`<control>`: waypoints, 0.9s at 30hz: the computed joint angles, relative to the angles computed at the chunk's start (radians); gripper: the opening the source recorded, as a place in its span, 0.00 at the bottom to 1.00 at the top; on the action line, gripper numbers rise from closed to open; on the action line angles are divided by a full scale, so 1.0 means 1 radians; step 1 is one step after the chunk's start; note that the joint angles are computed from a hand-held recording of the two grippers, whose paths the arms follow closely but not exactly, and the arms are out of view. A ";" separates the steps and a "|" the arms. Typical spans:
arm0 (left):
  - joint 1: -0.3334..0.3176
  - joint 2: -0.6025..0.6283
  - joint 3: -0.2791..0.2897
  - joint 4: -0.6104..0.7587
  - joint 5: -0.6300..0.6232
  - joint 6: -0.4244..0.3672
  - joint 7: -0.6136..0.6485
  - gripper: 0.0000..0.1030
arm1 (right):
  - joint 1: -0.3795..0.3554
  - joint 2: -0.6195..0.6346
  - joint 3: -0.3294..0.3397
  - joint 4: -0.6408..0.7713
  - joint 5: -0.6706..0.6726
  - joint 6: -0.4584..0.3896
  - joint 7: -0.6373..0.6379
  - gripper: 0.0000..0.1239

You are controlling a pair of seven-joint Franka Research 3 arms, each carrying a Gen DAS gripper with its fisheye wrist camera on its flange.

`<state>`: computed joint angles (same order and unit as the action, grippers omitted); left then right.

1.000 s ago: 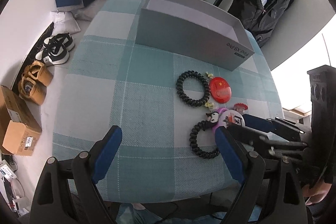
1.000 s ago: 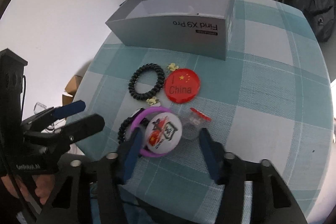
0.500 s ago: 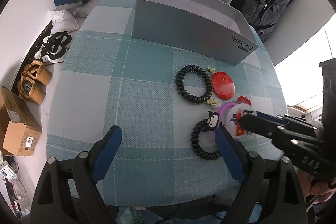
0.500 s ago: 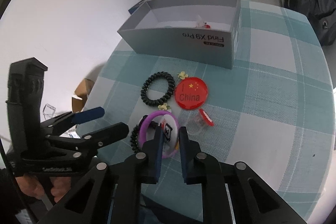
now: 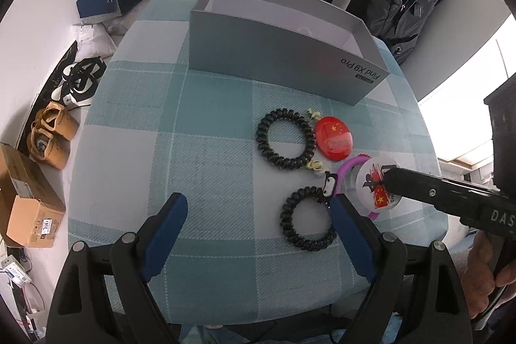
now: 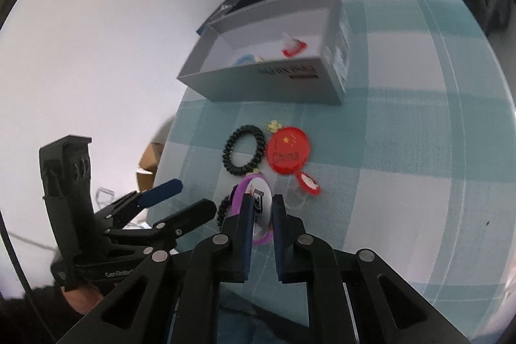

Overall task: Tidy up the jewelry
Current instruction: 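Close the right gripper on the pink bracelet with white badge, then move the pink bracelet aside and open the right gripper while the left grasps a black coil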

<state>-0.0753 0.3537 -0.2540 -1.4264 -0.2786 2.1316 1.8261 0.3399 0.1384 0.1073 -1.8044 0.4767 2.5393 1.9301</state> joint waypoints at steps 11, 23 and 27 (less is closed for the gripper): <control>-0.014 0.006 -0.013 0.018 0.002 -0.032 0.024 0.85 | -0.043 -0.077 0.000 -0.128 0.321 0.048 -0.118 0.07; -0.049 0.016 -0.016 0.041 0.030 -0.072 0.062 0.85 | -0.048 -0.120 -0.023 -0.184 0.302 0.039 -0.100 0.08; -0.048 0.013 -0.010 0.036 0.038 -0.040 0.049 0.85 | -0.036 -0.107 -0.015 -0.150 0.254 0.025 -0.146 0.08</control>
